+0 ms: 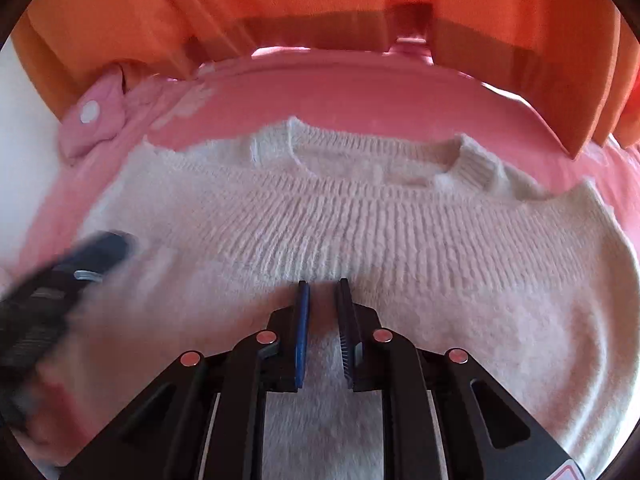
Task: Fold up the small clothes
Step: 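Release the sweater and move the left tool toward the folded edge, then grasp the sweater edge with the right tool while the left tool pinches the other end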
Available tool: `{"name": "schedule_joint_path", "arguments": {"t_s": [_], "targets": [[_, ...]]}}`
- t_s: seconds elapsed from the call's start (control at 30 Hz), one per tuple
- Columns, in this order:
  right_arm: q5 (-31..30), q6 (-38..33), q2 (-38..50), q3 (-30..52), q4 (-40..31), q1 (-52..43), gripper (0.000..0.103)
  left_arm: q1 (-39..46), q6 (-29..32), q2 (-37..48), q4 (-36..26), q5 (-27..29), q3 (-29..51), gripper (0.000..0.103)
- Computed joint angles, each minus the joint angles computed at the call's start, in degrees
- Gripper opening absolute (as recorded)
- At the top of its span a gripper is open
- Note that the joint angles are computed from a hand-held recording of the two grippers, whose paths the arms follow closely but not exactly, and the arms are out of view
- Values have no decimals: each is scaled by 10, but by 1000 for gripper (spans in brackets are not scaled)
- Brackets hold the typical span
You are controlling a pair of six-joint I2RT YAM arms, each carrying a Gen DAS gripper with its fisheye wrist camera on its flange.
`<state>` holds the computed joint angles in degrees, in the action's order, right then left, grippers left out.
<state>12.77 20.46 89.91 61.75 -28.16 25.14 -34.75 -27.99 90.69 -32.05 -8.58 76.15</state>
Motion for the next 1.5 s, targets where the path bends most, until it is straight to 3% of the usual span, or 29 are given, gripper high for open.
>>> {"name": "schedule_joint_path", "arguments": {"t_s": [0.1, 0.17, 0.27, 0.33, 0.37, 0.43, 0.47, 0.57, 0.6, 0.67, 0.73, 0.77, 0.83, 0.93, 1.1, 1.23, 1.3, 1.37, 1.4, 1.43, 1.5], "targets": [[-11, 4, -4, -3, 3, -6, 15, 39, -53, -102, 10, -5, -83, 70], [-23, 1, -10, -7, 2, -13, 15, 74, -99, -162, 1, 0, -143, 76], [-29, 6, -10, -8, 2, -17, 15, 135, -162, -217, 6, 69, -232, 78], [-23, 7, 4, 5, 0, -14, 15, 172, -217, -225, 18, 149, -286, 78], [-20, 9, 2, 5, -1, -12, 15, 165, -227, -243, 48, 140, -311, 79], [-15, 12, 1, 3, -2, -9, 16, 133, -213, -236, 43, 101, -299, 79], [-13, 13, 1, 3, -2, -9, 16, 128, -203, -230, 49, 104, -297, 78], [-13, 15, 2, 3, 0, -8, 16, 107, -196, -206, 62, 111, -284, 42], [-15, 15, 3, 4, 1, -8, 16, 98, -198, -201, 56, 100, -273, 28], [-27, 13, 0, 2, 5, -15, 17, 73, -185, -205, 48, 59, -250, 23], [-49, 15, -8, -2, 5, -27, 19, 9, -149, -203, 26, -28, -193, 21], [-78, 17, -22, -6, 5, -43, 25, -29, -130, -193, 14, -59, -150, 20], [-115, 22, -55, -20, 7, -70, 38, -81, -111, -164, 5, -83, -80, 18], [-151, 31, -159, -69, 12, -149, 43, -172, -70, -91, 14, -119, 31, 11], [-257, 33, -271, -136, -21, -362, 49, -258, -40, 94, 36, -89, 195, 10], [-315, -9, -286, -144, -45, -510, 51, -279, -65, 251, -11, -44, 295, 11], [-358, -32, -290, -147, -54, -551, 51, -280, -83, 288, -28, -24, 300, 13], [-388, -50, -294, -146, -65, -562, 55, -286, -90, 244, 29, -31, 224, 19], [-408, -56, -295, -146, -67, -559, 57, -289, -91, 207, 56, -40, 178, 31], [-417, -55, -290, -143, -64, -551, 59, -291, -89, 177, 69, -41, 145, 35], [-453, -60, -277, -138, -69, -525, 63, -299, -86, 110, 74, -70, 83, 63]]}}
